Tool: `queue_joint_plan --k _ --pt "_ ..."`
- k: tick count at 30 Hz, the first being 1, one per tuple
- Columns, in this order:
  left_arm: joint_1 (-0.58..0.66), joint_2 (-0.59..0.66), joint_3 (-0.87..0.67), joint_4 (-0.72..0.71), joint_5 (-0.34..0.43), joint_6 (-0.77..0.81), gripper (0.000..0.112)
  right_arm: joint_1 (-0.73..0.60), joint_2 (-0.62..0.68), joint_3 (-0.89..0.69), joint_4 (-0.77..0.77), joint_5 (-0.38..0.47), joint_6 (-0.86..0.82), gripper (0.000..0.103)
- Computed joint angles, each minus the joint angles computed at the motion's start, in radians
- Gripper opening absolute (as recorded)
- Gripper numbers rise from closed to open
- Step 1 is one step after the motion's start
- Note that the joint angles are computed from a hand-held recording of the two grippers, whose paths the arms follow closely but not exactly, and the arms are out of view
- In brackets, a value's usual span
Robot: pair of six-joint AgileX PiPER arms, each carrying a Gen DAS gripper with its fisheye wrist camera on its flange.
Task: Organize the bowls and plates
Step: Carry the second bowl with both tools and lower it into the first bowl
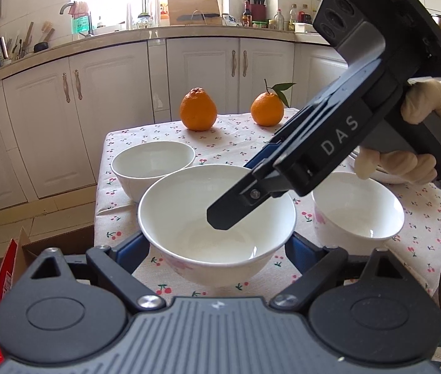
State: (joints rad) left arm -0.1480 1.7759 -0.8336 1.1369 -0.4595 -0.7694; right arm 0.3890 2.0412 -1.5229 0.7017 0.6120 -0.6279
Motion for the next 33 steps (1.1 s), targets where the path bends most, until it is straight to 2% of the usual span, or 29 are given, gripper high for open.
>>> queue_joint_plan --k 18,33 --pt "-0.136 -0.175 0.129 -0.022 0.064 -0.04 0.093 -0.038 -0.296 0.375 0.175 -0.092 -0.199 0.073" --pt "-0.282 -0.13 0.071 -0.044 0.078 -0.035 0.093 -0.129 -0.499 0.617 0.233 -0.162 -0.262 0.073"
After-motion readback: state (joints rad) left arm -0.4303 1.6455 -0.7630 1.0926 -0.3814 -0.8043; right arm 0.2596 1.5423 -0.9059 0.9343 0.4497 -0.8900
